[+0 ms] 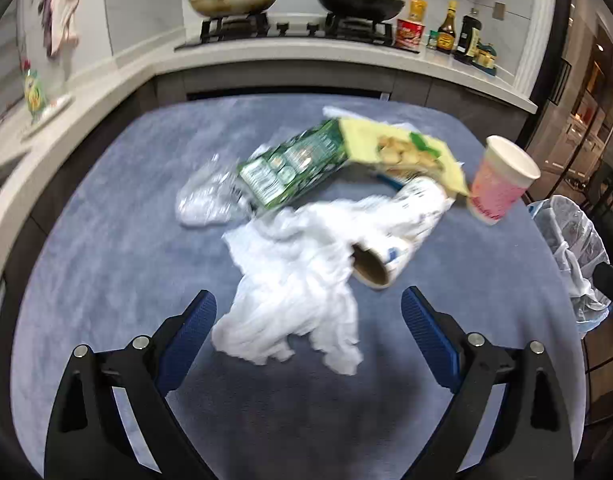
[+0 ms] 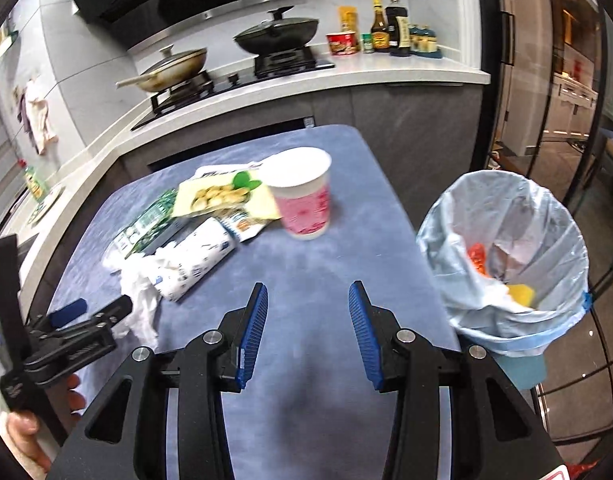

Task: Collect trash
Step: 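Grasp the white tissue with the left tool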

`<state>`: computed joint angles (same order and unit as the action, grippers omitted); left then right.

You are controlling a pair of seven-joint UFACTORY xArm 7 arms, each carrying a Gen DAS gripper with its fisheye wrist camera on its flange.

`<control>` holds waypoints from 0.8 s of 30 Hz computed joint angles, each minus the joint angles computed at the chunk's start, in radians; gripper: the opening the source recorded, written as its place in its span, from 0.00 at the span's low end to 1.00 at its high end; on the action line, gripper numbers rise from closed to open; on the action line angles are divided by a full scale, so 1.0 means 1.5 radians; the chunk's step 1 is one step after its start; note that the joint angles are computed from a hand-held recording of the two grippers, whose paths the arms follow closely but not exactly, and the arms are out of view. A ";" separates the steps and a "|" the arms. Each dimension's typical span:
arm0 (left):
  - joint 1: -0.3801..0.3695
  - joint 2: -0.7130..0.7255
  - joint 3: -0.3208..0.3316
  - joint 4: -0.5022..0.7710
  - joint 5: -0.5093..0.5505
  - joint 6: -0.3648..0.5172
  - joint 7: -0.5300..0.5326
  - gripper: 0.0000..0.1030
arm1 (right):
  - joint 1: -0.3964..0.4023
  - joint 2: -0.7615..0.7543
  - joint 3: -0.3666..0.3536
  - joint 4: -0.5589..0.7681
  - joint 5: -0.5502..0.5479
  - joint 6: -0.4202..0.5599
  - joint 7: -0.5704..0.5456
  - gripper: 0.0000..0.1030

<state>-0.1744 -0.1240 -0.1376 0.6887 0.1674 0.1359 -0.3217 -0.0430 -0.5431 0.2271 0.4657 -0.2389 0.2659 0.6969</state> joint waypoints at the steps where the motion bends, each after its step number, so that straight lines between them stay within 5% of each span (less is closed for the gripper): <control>1: -0.011 0.006 0.012 -0.004 -0.026 -0.004 0.024 0.87 | 0.004 0.006 0.004 0.004 0.001 0.000 0.001 0.41; 17: -0.009 0.110 0.030 0.043 -0.116 -0.042 0.075 0.85 | 0.039 0.088 0.009 0.046 -0.015 -0.006 0.021 0.41; 21: -0.012 0.133 0.028 0.069 -0.154 -0.033 0.115 0.71 | 0.045 0.105 0.008 0.056 -0.020 -0.010 0.024 0.41; 24: 0.015 0.134 -0.011 0.077 -0.248 -0.025 0.208 0.55 | 0.050 0.117 0.005 0.062 -0.024 -0.013 0.024 0.41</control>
